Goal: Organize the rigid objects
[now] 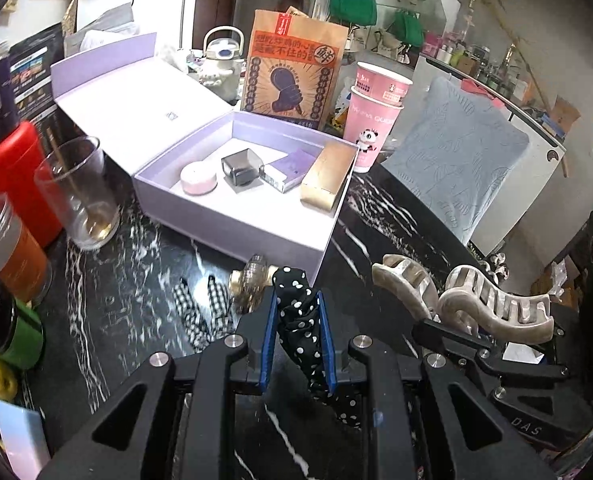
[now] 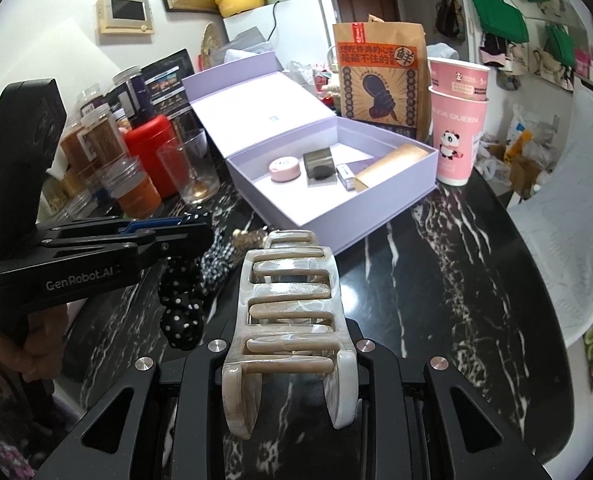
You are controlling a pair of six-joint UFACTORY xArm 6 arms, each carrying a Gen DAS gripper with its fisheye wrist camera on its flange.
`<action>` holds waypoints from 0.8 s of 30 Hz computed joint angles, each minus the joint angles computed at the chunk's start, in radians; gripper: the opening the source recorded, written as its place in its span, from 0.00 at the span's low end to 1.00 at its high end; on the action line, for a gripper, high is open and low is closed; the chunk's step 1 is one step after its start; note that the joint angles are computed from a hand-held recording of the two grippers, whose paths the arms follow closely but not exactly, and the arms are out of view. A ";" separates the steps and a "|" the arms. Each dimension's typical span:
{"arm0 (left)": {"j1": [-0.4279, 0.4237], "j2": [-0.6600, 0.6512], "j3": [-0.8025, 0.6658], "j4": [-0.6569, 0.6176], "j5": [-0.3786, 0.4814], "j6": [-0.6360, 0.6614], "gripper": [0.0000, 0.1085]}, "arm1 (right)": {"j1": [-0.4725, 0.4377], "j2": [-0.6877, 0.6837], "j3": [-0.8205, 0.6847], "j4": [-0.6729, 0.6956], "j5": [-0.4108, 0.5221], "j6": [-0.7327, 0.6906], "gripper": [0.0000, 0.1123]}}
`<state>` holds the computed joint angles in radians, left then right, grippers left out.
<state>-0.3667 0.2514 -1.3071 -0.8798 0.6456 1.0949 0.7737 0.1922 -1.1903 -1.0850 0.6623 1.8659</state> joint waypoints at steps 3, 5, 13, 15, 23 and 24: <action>-0.006 0.025 -0.041 0.006 0.003 -0.015 0.18 | -0.016 -0.003 -0.001 -0.003 -0.017 -0.013 0.23; -0.012 0.041 -0.067 0.014 -0.002 -0.029 0.18 | -0.028 -0.004 -0.004 -0.003 -0.030 -0.028 0.23; -0.029 0.097 -0.174 0.015 -0.010 -0.056 0.18 | -0.078 0.000 -0.018 -0.009 -0.073 -0.079 0.23; -0.031 0.116 -0.207 0.020 -0.006 -0.066 0.18 | -0.091 0.003 -0.026 -0.006 -0.081 -0.102 0.23; -0.037 0.201 -0.358 0.063 0.029 -0.122 0.18 | -0.135 0.013 -0.064 0.006 -0.105 -0.168 0.23; -0.038 0.212 -0.378 0.066 0.031 -0.127 0.18 | -0.141 0.015 -0.070 0.007 -0.108 -0.177 0.23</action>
